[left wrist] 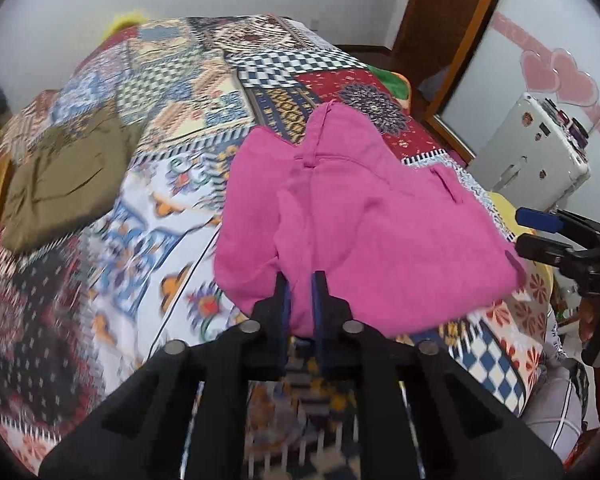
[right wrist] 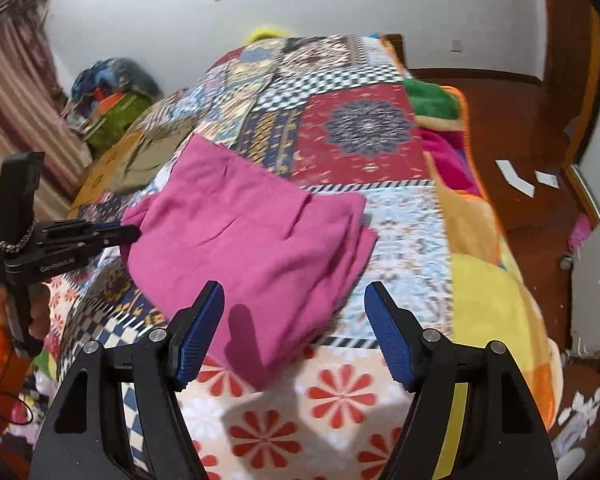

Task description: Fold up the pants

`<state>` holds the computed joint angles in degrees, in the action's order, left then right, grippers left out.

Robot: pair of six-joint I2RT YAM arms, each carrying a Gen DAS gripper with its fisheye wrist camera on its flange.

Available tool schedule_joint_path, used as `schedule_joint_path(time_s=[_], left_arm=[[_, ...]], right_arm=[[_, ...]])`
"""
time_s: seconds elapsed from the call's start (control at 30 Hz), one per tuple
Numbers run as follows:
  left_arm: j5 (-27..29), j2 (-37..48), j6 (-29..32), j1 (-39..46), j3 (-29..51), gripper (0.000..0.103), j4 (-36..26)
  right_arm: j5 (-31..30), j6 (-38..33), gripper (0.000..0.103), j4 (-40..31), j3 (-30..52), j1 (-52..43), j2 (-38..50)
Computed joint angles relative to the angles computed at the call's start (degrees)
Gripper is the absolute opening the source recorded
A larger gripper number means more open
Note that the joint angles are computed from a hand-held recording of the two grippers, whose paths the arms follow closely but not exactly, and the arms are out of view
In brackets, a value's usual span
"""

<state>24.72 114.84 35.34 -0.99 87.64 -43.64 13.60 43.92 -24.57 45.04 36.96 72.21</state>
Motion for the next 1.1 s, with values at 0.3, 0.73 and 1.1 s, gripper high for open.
schedule_joint_path(time_s=[0.3, 0.73, 1.1], left_arm=[[3.77, -7.39, 1.68, 7.29, -8.57, 0.010, -0.96], [3.53, -6.89, 2.52, 18.66, -8.11, 0.021, -3.40], [4.56, -8.00, 1.51, 19.04, -2.19, 0.030, -1.99]], right_arm=[[-8.02, -2.06, 0.055, 6.98, 1.28, -0.07, 8.26], [-5.36, -6.58, 0.052, 1.08, 10.45, 4.54, 11.67], [-6.19, -13.35, 0.052, 5.49, 18.33, -0.29, 16.80]])
